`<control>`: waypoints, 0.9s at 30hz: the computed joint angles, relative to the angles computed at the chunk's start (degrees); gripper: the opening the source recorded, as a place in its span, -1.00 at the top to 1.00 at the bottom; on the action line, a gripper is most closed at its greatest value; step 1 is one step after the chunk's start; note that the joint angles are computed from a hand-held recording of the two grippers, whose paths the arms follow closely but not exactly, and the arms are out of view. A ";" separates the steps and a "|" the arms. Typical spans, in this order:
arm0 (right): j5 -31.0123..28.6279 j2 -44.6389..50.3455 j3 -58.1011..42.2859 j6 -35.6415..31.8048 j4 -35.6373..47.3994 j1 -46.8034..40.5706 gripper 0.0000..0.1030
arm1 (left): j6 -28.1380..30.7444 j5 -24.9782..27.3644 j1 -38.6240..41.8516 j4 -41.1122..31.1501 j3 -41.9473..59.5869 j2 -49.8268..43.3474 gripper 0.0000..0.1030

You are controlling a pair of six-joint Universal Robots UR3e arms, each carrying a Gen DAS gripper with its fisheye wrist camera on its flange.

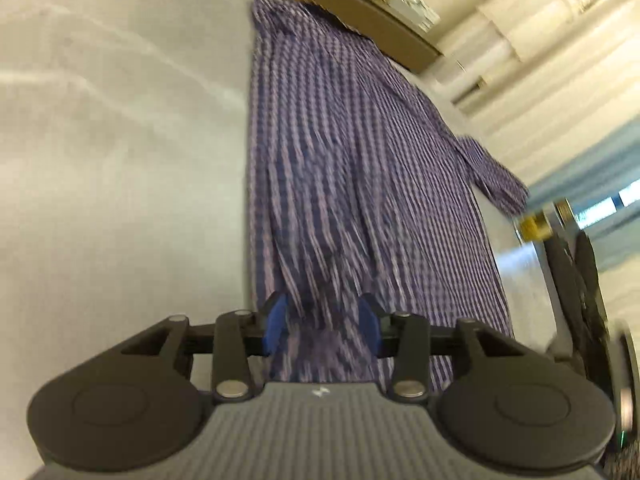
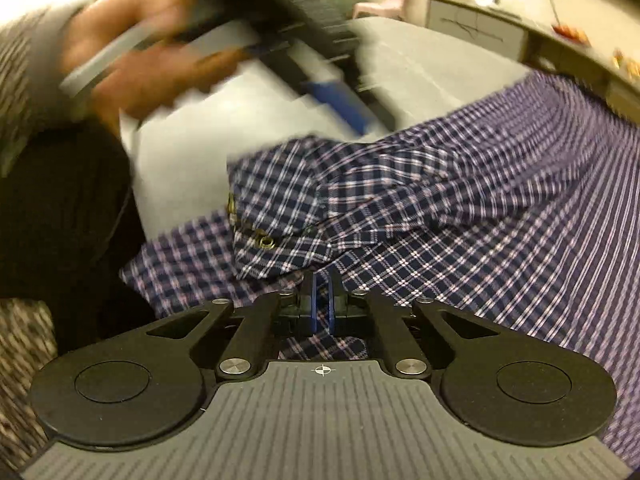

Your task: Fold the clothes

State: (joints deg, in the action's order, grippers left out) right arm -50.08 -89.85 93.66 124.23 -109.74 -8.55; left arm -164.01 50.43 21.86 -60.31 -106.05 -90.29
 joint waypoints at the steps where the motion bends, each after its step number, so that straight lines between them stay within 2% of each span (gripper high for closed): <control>1: 1.53 1.02 -0.99 1.62 1.40 -1.06 0.71 | 0.57 1.00 0.16 -0.05 -2.10 2.60 0.16; 4: 7.26 4.65 -5.58 6.19 9.06 -4.82 0.52 | 0.50 4.68 0.13 3.01 -7.49 9.77 0.14; 6: 11.28 8.26 -10.45 8.80 16.54 -6.92 0.48 | 2.44 5.00 0.95 1.08 -8.57 13.29 0.12; 9: 16.91 14.72 -19.70 7.50 33.88 -8.38 0.46 | 4.33 5.66 1.55 -0.82 -8.53 15.96 0.05; 11: 17.67 20.09 -26.95 6.41 46.07 -7.77 0.19 | 3.72 6.81 1.62 -0.83 -8.26 15.45 0.04; 13: 17.60 25.12 -33.21 6.23 55.29 -6.92 0.14 | 2.86 7.45 1.51 -1.16 -7.97 14.53 0.04; 15: 17.16 27.49 -35.23 7.18 58.45 -6.19 0.12 | 2.42 7.64 1.26 -1.29 -8.17 13.77 0.04; 18: 16.53 27.09 -34.34 10.82 55.08 -5.07 0.14 | 2.34 7.92 0.88 -0.80 -9.42 13.43 0.07; 20: 15.85 25.05 -31.88 15.46 47.61 -4.13 0.10 | 2.76 8.22 0.42 -0.21 -10.18 13.73 0.12; 21: 15.53 24.47 -31.35 17.45 44.80 -3.70 0.09 | 2.96 8.78 -0.05 0.40 -10.41 13.86 0.30; 23: 14.85 23.87 -31.30 21.19 40.86 -2.91 0.07 | 3.78 10.50 -1.27 1.96 -10.22 13.93 0.53; 25: 14.50 24.07 -31.71 24.32 37.49 -1.96 0.04 | 4.44 12.30 -2.59 4.00 -10.41 14.30 0.60; 27: 14.27 23.95 -30.90 27.42 33.03 -1.03 0.13 | 4.55 12.32 -2.73 4.72 -10.62 14.93 0.68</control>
